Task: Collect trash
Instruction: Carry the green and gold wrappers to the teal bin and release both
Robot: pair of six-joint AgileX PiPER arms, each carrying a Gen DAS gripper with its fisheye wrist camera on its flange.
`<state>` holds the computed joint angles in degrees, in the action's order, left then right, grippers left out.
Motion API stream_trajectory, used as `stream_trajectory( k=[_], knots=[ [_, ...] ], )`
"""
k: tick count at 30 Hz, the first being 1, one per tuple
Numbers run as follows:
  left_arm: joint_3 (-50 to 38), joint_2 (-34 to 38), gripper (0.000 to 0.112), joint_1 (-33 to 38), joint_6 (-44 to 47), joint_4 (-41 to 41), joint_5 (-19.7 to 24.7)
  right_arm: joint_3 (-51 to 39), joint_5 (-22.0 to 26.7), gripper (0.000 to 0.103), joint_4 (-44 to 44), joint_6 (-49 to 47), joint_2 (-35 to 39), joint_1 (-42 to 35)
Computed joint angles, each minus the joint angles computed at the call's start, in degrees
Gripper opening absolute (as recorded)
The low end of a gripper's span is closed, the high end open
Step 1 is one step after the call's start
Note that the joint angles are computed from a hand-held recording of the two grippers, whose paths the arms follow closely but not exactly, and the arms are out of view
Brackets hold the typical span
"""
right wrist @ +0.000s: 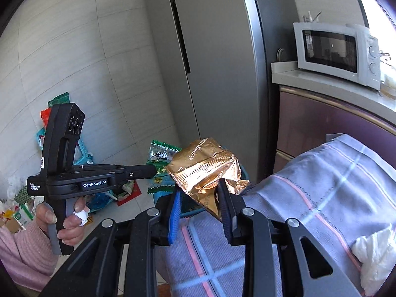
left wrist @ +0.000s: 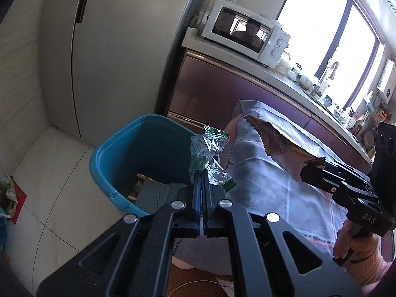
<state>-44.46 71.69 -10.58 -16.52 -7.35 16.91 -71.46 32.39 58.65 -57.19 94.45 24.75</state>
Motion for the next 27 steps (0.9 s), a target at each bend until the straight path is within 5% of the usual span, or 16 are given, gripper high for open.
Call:
stream_trajectory(
  k=[20,27],
  knots=[
    [0.02,9.56,0.002,5.53,6.00,-6.90,-3.09,-21.19,8.03,0.027,-15.30,19.79,18.01,5.68],
    [-1.06,12.47,0.002,4.79,0.24,-2.27,-3.66,-27.03,9.71,0.027,-19.99,25.23,21.82,7.28]
  ],
)
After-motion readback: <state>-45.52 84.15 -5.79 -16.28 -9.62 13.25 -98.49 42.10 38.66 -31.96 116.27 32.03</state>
